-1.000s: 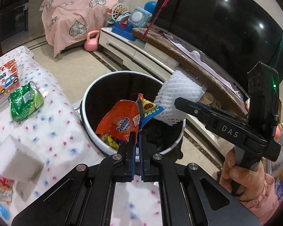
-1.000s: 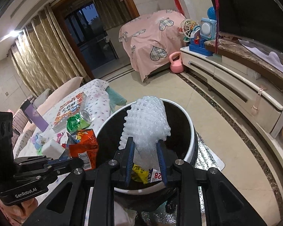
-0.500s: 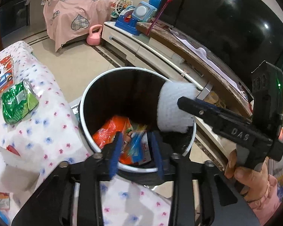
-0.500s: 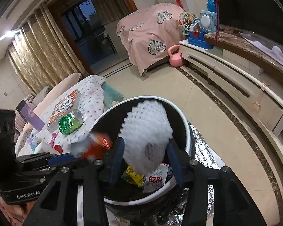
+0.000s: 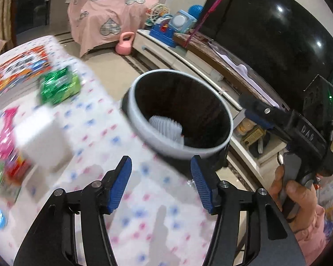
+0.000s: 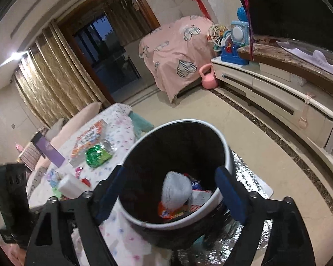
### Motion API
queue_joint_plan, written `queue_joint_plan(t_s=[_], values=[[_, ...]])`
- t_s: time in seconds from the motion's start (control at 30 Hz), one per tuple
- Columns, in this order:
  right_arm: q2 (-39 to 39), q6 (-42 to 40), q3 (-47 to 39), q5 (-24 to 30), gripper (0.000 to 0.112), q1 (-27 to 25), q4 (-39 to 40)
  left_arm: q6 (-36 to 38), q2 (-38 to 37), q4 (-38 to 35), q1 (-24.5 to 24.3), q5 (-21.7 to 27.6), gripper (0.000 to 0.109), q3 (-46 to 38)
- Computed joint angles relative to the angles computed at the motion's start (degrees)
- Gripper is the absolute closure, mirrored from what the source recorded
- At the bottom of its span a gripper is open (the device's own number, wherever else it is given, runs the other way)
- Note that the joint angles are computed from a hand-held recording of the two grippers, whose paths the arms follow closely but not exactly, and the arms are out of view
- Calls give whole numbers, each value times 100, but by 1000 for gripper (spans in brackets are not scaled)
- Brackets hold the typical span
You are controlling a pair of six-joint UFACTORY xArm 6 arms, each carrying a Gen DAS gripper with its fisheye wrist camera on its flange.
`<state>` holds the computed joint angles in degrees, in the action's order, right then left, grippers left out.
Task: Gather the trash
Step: 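Move both open tools back over the table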
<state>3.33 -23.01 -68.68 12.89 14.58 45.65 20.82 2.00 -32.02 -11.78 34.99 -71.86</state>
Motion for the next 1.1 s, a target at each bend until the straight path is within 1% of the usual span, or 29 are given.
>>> queue_joint_plan(t_s=[0.03,0.2,0.53,0.63,0.83,0.9,1.0,1.1], values=[[-88,-152,108,-89,24,86,230,7,-74,-9,35,-2,53,88],[-327,-466,430,-277,24,455,714,91,-779,-41,395,-83,53,921],[-496,-571,785,-284,24,1140,954,-59,-1531,-180,1158,-220,53,1837],[-477,-492,812,-295,24,1321,879,-102,-1675,-188,1402,-274,53,2033],[-321,-350,725,-242,24,1671,661,-272,-1733,-128,1799,-362,52,2181],[-241,-353,663,-211,24,1759,646,-806,-1651,389,1891,-544,53,2173],[-145,-227,598,-209,24,1854,514,-1057,-1421,538,2009,-595,53,2018],[-57,-156,518,-220,24,1929,385,-1138,-1178,671,2037,-611,53,1838]])
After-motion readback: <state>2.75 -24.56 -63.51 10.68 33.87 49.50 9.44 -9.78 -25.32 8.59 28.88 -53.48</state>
